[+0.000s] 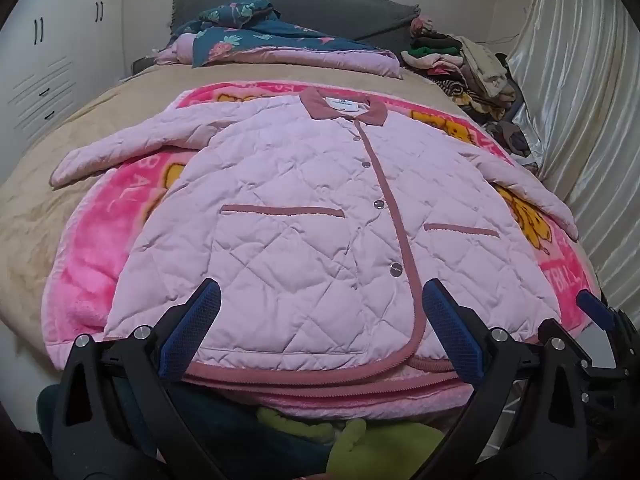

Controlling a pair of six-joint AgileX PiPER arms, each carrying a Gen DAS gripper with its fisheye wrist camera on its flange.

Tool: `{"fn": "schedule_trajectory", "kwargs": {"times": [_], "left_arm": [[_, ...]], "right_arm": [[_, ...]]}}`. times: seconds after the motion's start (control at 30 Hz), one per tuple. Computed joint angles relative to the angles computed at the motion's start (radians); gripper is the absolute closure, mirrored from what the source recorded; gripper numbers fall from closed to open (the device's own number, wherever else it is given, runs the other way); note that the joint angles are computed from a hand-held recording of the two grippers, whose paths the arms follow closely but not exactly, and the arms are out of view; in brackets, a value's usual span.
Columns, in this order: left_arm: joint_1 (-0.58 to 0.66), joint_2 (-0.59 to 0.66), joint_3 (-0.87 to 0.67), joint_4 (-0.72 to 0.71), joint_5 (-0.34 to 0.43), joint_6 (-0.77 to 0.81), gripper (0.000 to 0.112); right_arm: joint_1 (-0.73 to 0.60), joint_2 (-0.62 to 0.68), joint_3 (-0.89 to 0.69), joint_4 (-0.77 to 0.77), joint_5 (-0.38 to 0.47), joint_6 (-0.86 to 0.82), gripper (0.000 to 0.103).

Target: Fold large clothes

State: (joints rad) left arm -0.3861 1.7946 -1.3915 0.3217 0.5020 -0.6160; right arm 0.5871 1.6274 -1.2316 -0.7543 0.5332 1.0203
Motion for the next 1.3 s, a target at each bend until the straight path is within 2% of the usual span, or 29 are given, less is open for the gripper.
{"fn": "schedule_trajectory", "kwargs": {"times": [0.53, 0.63, 1.3], "left_arm": [[0.0, -0.009, 0.007, 0.003, -0.012, -0.002, 0.018], [0.009, -0.011, 0.004, -0.011, -0.008, 0.017, 0.018], [0.001, -0.014, 0.001, -0.009, -0.003, 0.009, 0.018]], "right_arm": [[0.022, 0.016, -0.021, -0.008, 0.015, 0.018, 0.004], [0.002, 0.0, 0.002, -0.002, -0.009, 0.006, 0.004], [0.004, 0.001, 0.0, -0.004, -0.007, 0.011, 0.004]]}}
